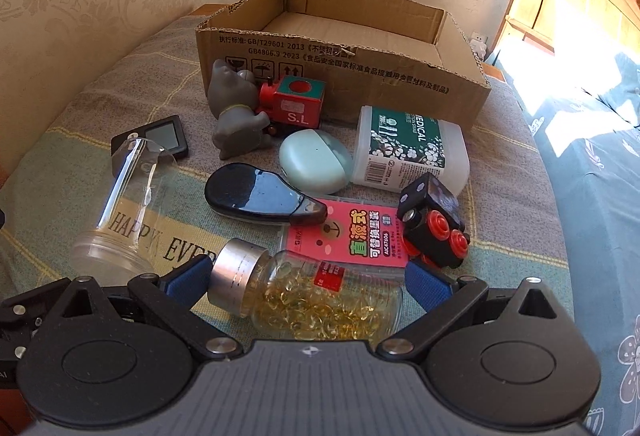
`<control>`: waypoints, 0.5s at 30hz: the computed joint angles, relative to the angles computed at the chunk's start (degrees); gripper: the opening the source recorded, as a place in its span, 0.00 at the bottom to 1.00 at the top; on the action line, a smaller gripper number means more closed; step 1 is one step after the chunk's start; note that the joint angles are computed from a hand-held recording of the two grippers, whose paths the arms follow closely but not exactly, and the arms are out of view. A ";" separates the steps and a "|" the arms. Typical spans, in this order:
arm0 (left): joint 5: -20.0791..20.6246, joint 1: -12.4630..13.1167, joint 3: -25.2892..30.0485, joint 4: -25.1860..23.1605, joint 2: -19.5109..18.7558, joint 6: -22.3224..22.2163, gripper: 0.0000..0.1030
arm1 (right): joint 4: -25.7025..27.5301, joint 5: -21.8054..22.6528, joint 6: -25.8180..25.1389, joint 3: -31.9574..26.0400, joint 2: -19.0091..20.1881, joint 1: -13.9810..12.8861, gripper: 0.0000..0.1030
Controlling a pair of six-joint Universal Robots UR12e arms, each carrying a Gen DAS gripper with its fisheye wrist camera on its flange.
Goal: Organize rigid objects
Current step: 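Reach the left tool to the clear plastic tube while the right tool approaches the capsule jar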
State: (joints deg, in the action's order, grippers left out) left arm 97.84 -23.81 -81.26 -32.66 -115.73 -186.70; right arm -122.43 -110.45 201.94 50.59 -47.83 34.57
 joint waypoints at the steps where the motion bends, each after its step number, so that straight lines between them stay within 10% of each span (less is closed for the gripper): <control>1: -0.08 -0.06 0.12 -0.03 -0.07 0.28 0.99 | 0.21 -0.22 0.32 0.53 -0.39 -0.02 1.00; 15: -1.78 -0.24 1.03 0.47 -1.83 4.81 0.99 | -1.32 3.14 2.39 10.29 -5.63 -1.36 1.00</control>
